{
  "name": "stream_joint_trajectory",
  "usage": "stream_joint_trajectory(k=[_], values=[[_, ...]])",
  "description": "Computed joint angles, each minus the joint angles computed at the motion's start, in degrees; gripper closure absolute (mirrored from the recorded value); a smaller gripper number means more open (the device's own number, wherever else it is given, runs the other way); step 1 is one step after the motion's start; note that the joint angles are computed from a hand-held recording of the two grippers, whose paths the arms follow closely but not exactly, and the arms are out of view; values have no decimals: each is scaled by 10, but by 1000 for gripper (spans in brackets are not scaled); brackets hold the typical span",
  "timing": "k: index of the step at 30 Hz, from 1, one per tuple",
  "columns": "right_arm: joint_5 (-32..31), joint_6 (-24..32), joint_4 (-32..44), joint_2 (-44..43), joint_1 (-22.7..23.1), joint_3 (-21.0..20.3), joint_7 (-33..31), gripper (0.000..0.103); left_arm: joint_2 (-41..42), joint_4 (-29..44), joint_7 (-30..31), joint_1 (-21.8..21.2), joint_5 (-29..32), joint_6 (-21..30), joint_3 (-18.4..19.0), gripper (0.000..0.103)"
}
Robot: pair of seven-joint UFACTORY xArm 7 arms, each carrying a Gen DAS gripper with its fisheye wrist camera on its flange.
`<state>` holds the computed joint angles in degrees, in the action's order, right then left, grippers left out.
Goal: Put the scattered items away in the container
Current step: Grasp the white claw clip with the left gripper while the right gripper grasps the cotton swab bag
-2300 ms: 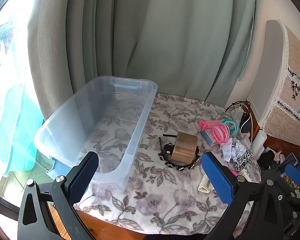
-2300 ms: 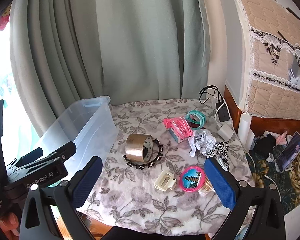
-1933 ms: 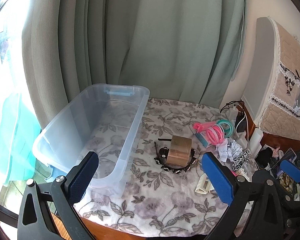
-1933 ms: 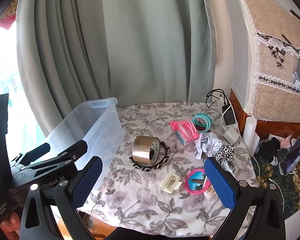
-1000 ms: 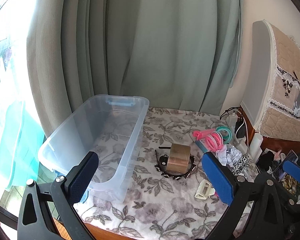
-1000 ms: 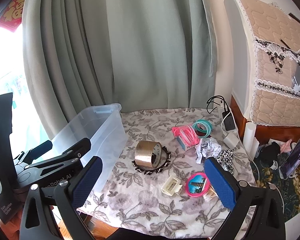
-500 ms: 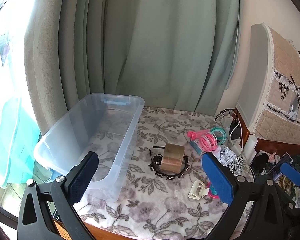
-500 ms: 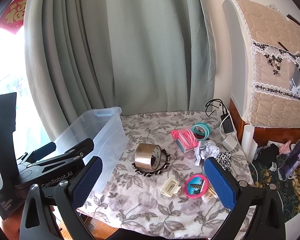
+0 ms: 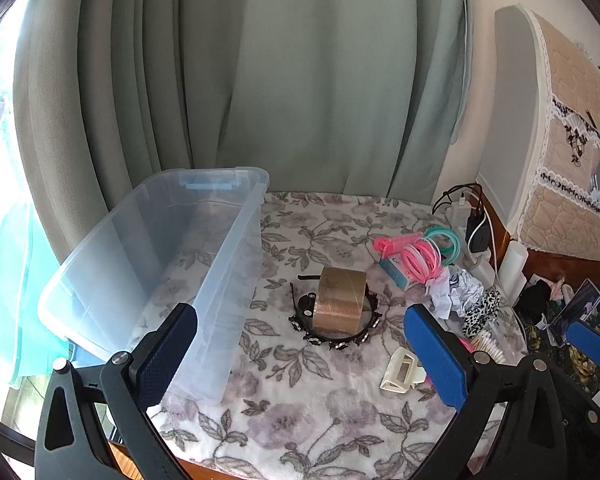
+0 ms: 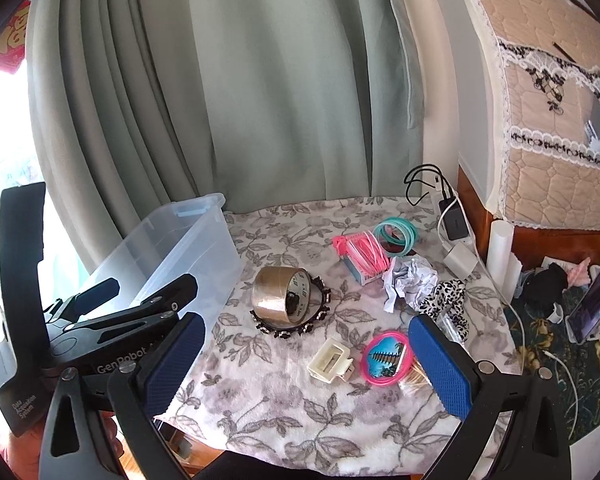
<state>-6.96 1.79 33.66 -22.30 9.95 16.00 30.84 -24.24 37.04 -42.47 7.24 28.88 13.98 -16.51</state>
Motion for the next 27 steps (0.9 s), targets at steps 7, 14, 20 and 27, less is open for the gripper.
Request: stream_joint_trajectory(k=[7,14,20,27], values=[[26,26,-25,30,-45,-54,10,0,103,29,51,-59,-22,1,28,0],[108,47,-16,118,7,-140,-59,0,222,87,65,-138,11,37,46,0],[311,45,22,192,58,-177,-231,2,310,152,13,-193,83,90,78,0],[511,47,64,241,25,-135,-397,17,346,158,77,-220,-1,50,107,36]])
